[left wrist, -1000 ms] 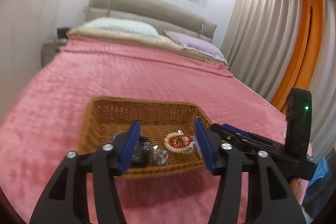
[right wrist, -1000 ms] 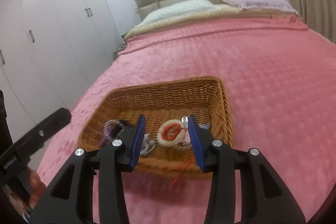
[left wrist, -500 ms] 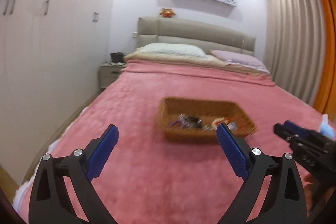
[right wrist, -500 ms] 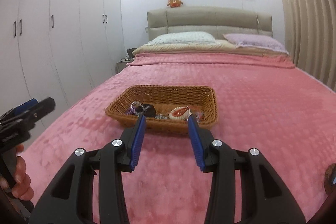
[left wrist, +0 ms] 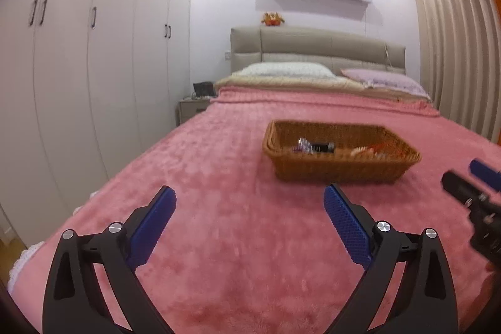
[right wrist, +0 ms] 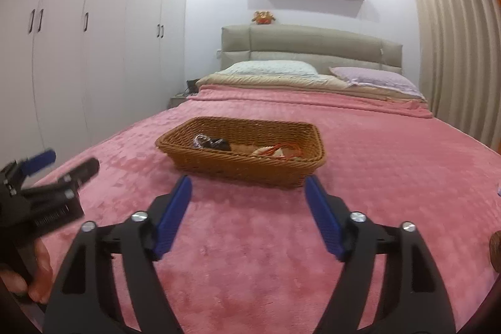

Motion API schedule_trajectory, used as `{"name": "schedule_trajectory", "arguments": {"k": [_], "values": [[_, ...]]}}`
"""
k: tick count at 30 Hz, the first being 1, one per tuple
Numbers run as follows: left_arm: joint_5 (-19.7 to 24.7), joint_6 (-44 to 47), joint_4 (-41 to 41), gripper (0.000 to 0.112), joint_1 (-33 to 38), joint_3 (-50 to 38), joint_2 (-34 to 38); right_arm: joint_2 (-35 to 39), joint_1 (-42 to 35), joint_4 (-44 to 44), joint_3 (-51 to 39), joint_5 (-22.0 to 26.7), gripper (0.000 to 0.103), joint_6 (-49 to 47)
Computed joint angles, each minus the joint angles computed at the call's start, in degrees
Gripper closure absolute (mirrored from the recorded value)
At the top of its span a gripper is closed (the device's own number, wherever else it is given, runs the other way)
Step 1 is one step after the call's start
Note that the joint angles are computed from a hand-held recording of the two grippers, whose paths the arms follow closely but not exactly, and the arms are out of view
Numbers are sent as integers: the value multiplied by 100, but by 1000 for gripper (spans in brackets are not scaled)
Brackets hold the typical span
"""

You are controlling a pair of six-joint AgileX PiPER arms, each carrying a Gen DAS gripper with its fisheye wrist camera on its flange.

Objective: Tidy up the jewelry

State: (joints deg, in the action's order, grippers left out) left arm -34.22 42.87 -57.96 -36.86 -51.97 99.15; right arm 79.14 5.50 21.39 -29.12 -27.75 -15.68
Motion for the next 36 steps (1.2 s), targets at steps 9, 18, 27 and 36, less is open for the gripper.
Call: {"name": "schedule_trajectory", "arguments": {"k": [9, 18, 27, 36], "values": [[114, 67, -64, 17, 23, -2, 9, 143, 117, 872, -3, -231, 8, -588], [142, 491, -414, 17, -78, -108, 55, 306, -205, 454, -213, 215, 8, -12], [180, 568, -507, 17, -67, -176, 125, 371, -117, 695, -278, 267, 8, -253], [110, 560, -529, 17, -110, -132, 98, 381, -177, 442, -290, 340, 8, -44]]}}
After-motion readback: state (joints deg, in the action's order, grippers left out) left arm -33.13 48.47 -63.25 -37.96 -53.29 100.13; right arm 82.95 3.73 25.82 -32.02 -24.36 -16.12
